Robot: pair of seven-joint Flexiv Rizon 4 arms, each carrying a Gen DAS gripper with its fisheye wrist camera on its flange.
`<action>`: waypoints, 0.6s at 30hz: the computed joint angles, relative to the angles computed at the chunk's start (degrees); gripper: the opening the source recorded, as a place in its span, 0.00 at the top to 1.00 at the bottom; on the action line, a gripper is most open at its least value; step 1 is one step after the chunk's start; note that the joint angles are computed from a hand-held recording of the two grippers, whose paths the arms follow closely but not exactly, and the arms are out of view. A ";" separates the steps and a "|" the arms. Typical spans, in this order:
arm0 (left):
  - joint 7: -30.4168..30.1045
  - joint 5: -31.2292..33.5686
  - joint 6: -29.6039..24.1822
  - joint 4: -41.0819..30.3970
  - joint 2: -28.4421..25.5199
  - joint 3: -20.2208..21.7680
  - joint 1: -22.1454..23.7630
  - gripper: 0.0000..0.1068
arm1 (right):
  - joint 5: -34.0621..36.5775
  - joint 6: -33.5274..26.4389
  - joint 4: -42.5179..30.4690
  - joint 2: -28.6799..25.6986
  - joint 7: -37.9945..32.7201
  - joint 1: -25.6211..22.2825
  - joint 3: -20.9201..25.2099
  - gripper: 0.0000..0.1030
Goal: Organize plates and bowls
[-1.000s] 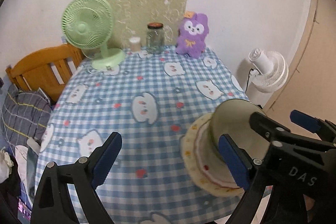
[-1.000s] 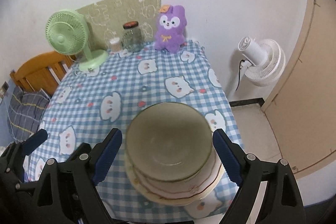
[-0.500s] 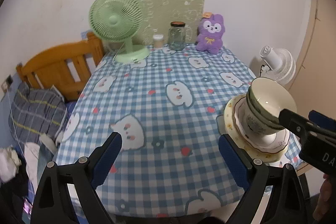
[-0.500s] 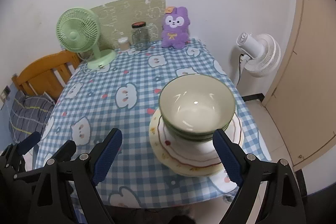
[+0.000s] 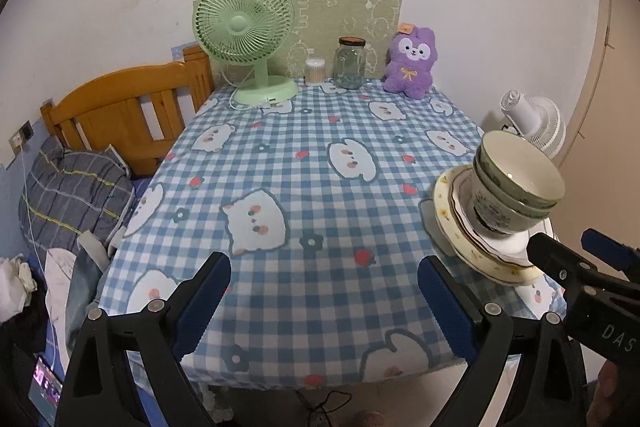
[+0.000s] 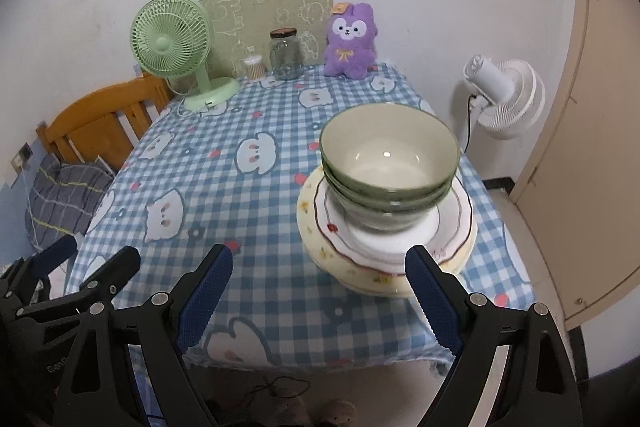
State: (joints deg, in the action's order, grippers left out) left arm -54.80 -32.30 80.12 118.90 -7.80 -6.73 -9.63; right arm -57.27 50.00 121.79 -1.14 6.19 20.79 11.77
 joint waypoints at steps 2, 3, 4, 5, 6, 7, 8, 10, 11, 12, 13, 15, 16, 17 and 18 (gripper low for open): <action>-0.43 0.63 0.10 0.65 0.55 0.18 -0.37 0.10 | -0.51 0.58 0.62 0.40 0.42 -0.09 0.09 0.13; -1.49 1.77 0.36 0.93 0.73 0.61 -0.68 0.10 | -0.68 0.27 0.76 0.56 0.50 -0.03 0.23 0.13; -2.44 2.76 0.20 0.96 0.83 0.96 -0.82 0.10 | -0.77 0.20 0.90 0.68 0.67 0.01 0.34 0.13; -3.33 3.71 -0.19 0.92 0.93 1.24 -0.91 0.10 | -0.83 0.57 1.19 0.88 0.91 -0.07 0.37 0.13; -4.77 5.34 -0.62 0.83 1.06 1.75 -1.08 0.10 | -0.83 0.63 1.36 1.03 1.07 -0.12 0.42 0.13; -6.17 7.03 -0.54 0.78 1.13 2.20 -1.25 0.10 | -0.95 0.52 1.44 1.12 1.21 -0.09 0.52 0.13; -7.03 8.04 -0.14 0.88 1.25 2.38 -1.28 0.10 | -1.21 0.82 1.57 1.19 1.34 -0.18 0.49 0.13; -7.48 8.09 0.48 1.24 1.55 2.18 -1.06 0.10 | -1.57 1.28 1.78 1.33 1.49 -0.33 0.50 0.13; -7.79 8.23 0.67 1.39 1.68 2.16 -1.00 0.10 | -1.73 1.30 1.86 1.41 1.48 -0.35 0.55 0.13; -8.03 8.35 0.82 1.49 1.79 2.14 -0.96 0.10 | -1.91 1.34 1.92 1.50 1.53 -0.37 0.59 0.13; -8.03 8.22 0.96 1.57 1.83 2.04 -0.88 0.10 | -2.03 1.38 1.98 1.60 1.53 -0.40 0.63 0.13; -8.06 8.01 1.31 1.82 2.00 1.92 -0.80 0.10 | -2.33 1.34 2.05 1.77 1.52 -0.43 0.72 0.13; -8.09 7.97 1.47 1.87 2.04 1.89 -0.78 0.10 | -2.38 1.30 1.99 1.81 1.42 -0.46 0.73 0.13; -8.08 7.92 1.62 1.94 2.10 1.85 -0.78 0.10 | -2.53 1.22 2.02 1.90 1.44 -0.47 0.78 0.13; -8.03 7.87 1.91 2.09 2.19 1.81 -0.79 0.10 | -2.63 1.12 1.99 1.94 1.48 -0.47 0.81 0.13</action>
State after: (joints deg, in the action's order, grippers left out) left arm -62.83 -24.42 82.03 120.99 -5.61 -4.92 -10.43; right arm -59.90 51.12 123.78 0.80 7.68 20.33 12.59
